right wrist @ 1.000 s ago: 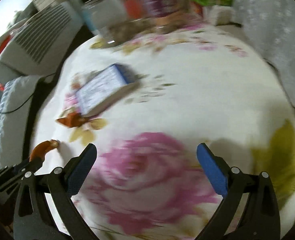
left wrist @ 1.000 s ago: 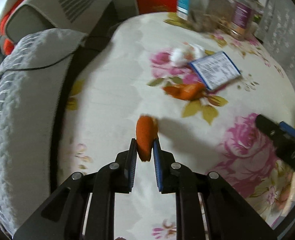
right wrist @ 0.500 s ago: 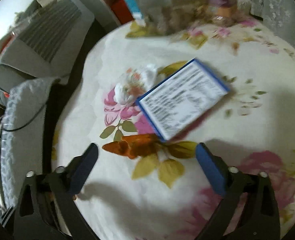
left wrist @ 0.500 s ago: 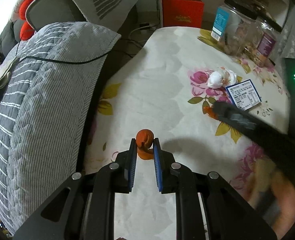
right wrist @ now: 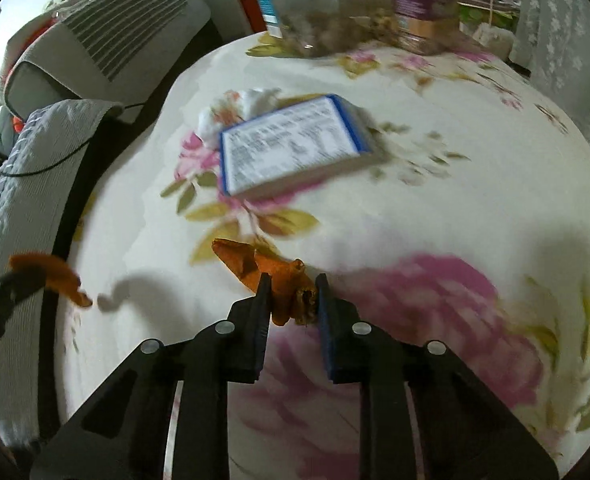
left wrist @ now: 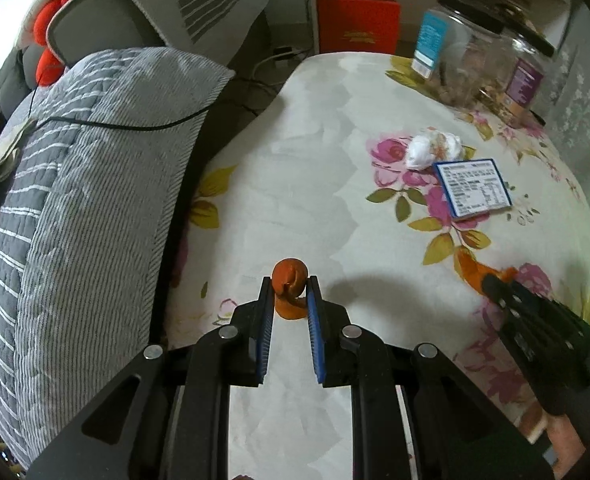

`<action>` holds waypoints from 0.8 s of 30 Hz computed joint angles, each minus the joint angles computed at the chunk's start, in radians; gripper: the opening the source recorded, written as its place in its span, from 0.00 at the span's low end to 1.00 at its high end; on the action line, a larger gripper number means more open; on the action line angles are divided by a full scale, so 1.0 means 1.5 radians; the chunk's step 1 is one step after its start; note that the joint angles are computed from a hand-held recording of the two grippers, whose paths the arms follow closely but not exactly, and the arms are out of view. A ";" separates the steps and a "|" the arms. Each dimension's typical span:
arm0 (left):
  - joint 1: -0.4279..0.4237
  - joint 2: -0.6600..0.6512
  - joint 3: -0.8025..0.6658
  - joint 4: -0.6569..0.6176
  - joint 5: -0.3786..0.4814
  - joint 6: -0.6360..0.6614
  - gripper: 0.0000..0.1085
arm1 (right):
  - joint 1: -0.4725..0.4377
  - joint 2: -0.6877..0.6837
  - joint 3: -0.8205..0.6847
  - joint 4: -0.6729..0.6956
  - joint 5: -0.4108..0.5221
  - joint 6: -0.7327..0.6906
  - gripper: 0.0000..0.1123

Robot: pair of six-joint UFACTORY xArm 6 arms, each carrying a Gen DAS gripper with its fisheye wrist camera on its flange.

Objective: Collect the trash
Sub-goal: 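Grasp a second orange snack piece with the right gripper while the left holds its piece, then carry both orange pieces over the bin and open the right gripper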

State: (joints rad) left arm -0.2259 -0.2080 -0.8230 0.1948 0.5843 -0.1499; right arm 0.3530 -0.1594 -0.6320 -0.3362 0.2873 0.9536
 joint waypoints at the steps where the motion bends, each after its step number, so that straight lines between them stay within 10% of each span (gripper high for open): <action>1: -0.006 -0.004 0.004 -0.001 0.000 0.001 0.15 | -0.002 -0.023 0.018 0.009 0.007 -0.009 0.18; 13: -0.083 -0.043 0.025 -0.013 0.000 -0.007 0.15 | -0.030 -0.296 0.119 -0.017 0.178 -0.085 0.18; 24: -0.165 -0.032 0.021 -0.010 -0.009 -0.030 0.15 | -0.110 -0.433 0.216 0.038 0.183 -0.128 0.18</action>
State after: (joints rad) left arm -0.4728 -0.2561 -0.7921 0.1791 0.5707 -0.1950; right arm 0.1878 -0.8084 -0.3085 -0.2799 0.5620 0.7612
